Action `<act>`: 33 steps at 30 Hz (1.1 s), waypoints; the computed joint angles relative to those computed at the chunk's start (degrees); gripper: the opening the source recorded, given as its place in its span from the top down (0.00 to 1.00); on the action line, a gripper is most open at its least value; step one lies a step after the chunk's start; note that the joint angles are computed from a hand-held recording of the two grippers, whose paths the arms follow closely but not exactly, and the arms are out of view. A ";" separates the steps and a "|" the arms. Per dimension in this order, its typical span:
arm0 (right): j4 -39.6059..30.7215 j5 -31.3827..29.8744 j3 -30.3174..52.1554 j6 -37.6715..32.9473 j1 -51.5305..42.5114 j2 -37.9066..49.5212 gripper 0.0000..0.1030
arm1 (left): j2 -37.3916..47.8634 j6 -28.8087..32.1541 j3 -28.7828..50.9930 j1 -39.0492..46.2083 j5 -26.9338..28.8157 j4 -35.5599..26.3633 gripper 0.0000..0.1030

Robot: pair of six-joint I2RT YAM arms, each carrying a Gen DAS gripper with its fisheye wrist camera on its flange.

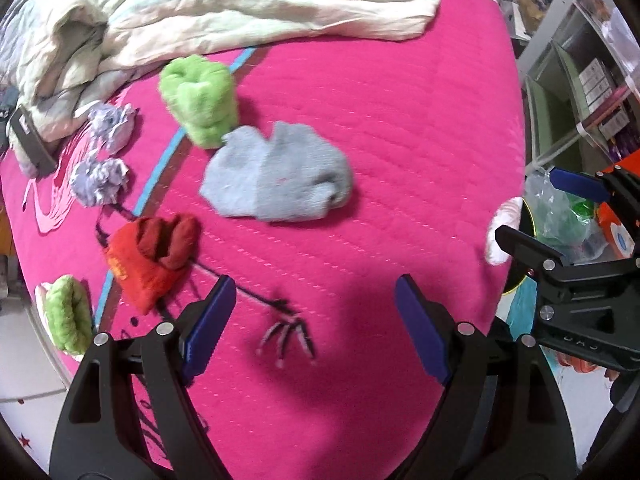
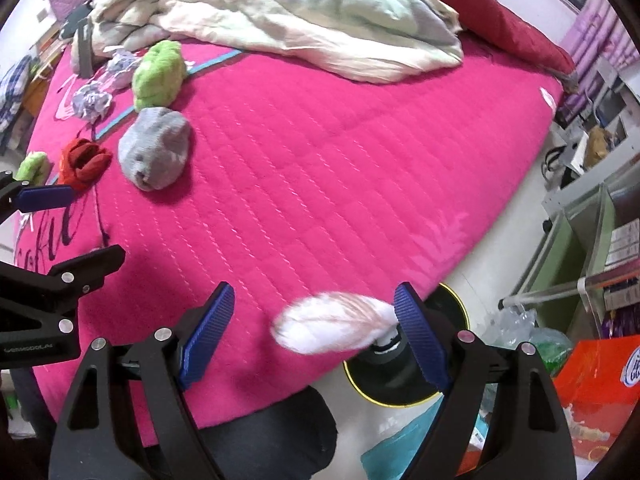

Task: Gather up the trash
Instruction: 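Move both grippers back toward the remaining socks on the bed, then grasp the red-orange sock with the left gripper while the right gripper grasps the grey sock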

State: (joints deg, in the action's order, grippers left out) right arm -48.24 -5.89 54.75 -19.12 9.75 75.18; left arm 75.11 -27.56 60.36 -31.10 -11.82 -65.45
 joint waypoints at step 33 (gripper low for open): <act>2.31 8.20 12.12 12.25 26.26 14.19 0.16 | -12.72 23.92 -10.08 34.05 4.49 1.99 0.10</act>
State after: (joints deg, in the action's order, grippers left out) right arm -45.94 2.31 66.87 -6.87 36.01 89.37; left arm 62.39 -3.64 50.28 2.95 -7.33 -63.46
